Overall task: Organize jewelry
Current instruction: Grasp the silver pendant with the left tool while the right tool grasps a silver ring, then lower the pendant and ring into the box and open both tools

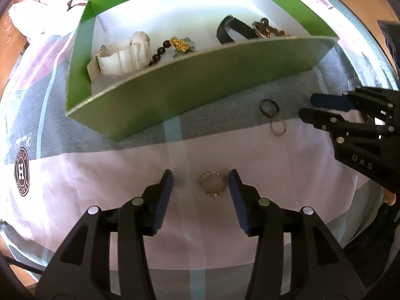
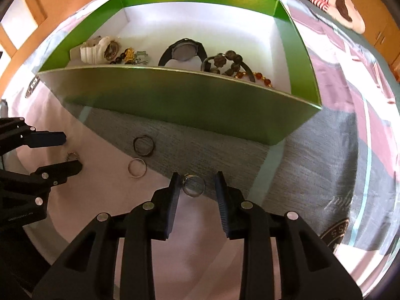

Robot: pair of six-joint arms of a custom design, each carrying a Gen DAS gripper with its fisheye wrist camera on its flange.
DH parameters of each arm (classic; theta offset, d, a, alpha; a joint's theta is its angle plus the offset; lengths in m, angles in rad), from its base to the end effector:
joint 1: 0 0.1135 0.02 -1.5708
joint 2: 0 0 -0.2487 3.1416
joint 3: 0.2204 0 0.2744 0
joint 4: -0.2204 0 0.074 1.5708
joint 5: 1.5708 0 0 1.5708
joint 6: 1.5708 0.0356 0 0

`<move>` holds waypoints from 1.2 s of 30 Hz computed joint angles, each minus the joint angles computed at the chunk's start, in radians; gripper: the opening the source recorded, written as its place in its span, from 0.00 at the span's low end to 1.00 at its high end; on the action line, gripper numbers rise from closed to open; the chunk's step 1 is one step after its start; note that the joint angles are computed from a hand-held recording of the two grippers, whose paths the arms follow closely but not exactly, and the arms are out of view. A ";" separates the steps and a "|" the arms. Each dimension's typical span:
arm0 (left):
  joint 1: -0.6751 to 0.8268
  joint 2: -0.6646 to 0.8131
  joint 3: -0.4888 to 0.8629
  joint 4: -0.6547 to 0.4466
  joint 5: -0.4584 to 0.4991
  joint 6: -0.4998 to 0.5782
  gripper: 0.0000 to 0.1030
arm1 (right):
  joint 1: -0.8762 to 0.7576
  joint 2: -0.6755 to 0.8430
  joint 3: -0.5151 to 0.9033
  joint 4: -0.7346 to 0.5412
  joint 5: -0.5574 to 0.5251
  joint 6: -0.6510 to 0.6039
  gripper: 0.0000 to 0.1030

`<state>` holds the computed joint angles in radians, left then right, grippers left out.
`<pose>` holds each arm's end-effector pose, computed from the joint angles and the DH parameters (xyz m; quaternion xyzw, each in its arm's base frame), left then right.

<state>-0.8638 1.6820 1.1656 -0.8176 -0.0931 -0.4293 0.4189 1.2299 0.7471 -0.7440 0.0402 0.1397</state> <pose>0.2206 -0.2531 0.1742 0.2084 0.9698 -0.0342 0.1220 0.2187 0.0958 0.1736 -0.1337 0.9759 0.0281 0.1699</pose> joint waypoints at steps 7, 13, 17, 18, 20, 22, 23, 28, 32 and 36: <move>-0.033 0.024 0.015 0.013 -0.008 -0.017 0.24 | 0.017 -0.019 -0.012 0.003 -0.003 -0.021 0.19; 0.054 -0.078 -0.046 0.022 0.026 0.027 0.21 | -0.023 -0.073 -0.009 -0.018 -0.038 -0.021 0.19; 0.101 -0.121 -0.069 0.030 0.078 0.011 0.23 | -0.060 -0.065 0.007 -0.031 -0.071 -0.008 0.28; 0.109 -0.123 -0.071 0.030 0.087 0.009 0.28 | -0.066 -0.064 0.009 -0.034 -0.072 -0.005 0.30; 0.124 -0.127 -0.074 0.030 0.095 0.003 0.33 | -0.071 -0.065 0.011 -0.039 -0.066 -0.005 0.32; 0.125 -0.135 -0.088 0.035 0.094 -0.007 0.35 | -0.071 -0.063 0.013 -0.040 -0.062 -0.002 0.32; 0.124 -0.136 -0.090 0.036 0.093 -0.009 0.37 | -0.071 -0.061 0.014 -0.040 -0.060 -0.001 0.32; 0.118 -0.108 -0.078 0.032 0.073 0.016 0.40 | -0.051 -0.039 0.009 -0.030 -0.038 -0.001 0.32; 0.111 -0.088 -0.075 0.034 0.064 0.020 0.40 | -0.034 -0.016 0.005 -0.016 -0.021 0.000 0.32; 0.098 -0.065 -0.071 0.044 0.043 0.022 0.36 | -0.005 -0.009 -0.007 0.002 0.011 0.001 0.32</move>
<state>-0.7657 1.6165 1.0942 -0.7735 -0.0500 -0.4069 0.4135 1.2206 0.7406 -0.7416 0.0513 0.1404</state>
